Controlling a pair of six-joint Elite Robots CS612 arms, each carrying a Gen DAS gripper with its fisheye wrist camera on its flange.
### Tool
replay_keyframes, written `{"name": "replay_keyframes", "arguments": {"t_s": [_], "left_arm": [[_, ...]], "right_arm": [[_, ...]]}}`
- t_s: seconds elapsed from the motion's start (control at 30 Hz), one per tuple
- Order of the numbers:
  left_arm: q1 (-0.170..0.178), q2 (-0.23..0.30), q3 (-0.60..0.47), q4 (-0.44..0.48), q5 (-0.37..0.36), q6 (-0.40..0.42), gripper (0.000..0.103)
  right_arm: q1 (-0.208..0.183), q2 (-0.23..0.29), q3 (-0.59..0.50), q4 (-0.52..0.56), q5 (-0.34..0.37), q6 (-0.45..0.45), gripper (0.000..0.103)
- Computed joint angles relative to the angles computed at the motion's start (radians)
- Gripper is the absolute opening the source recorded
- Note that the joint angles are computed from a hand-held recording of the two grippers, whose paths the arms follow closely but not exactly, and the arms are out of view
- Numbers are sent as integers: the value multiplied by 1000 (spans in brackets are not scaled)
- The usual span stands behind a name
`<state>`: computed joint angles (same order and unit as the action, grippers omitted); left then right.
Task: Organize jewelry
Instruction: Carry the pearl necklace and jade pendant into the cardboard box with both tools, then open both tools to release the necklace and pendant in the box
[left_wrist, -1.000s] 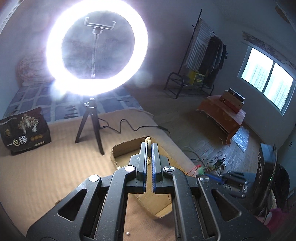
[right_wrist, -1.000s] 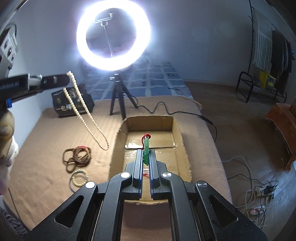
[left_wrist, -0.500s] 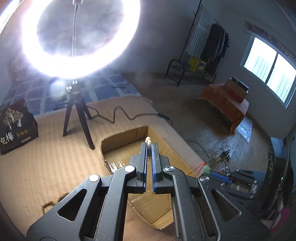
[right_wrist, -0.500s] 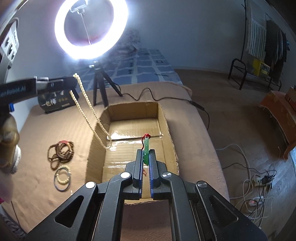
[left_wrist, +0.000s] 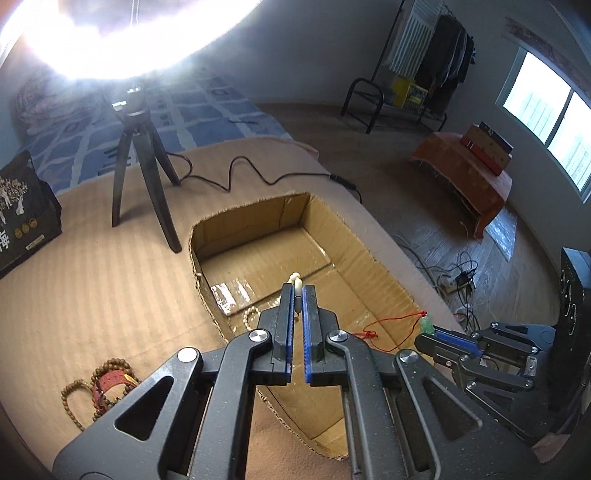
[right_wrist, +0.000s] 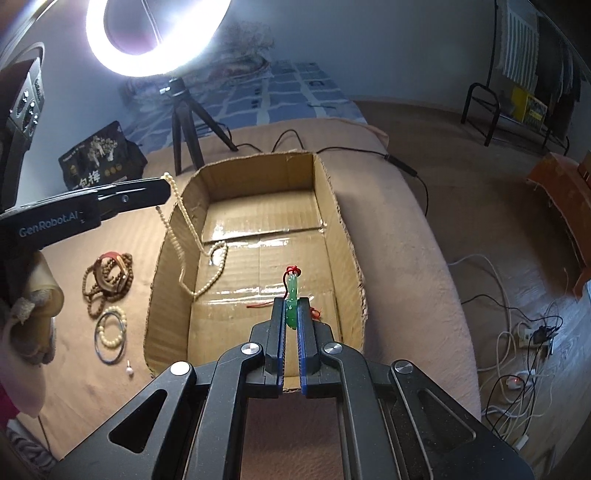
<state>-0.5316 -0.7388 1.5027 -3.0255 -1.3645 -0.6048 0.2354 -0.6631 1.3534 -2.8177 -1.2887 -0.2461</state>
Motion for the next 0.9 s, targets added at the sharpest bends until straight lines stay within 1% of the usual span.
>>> {"name": "replay_keyframes", "arguments": {"t_s": [0.2,0.27,0.3,0.33,0.37,0.4,0.43,0.5,0.77,0.9], "left_arm": [[2,1,1,10,-13,-4,2],[1,-2,3,15,-14,-5,2],[3,-1,3,16,-15,-4,2],[3,-2,3,20,-14,-5,2],[3,-4,5,25,-12,-5,3],[3,-6,7,23,-13,-4,8],[4,-7,11,20,-13,-4,14],[3,-11,20,8,-6,-6,20],[3,-34,60,-22,21,-16,20],[7,-50,92,-64,19,-19,20]], "right_arm": [[6,4,-7,13,-23,-20,4],[7,4,-6,7,-24,-21,10],[8,3,-4,-2,-27,-20,25],[9,2,-1,-15,-30,-19,45],[9,2,4,-33,-29,-17,53],[8,1,7,-48,-25,-16,59],[8,2,7,-52,-25,-15,59],[9,3,6,-56,-26,-13,59],[15,5,7,-81,-55,8,61],[17,6,14,-122,-61,18,67]]}}
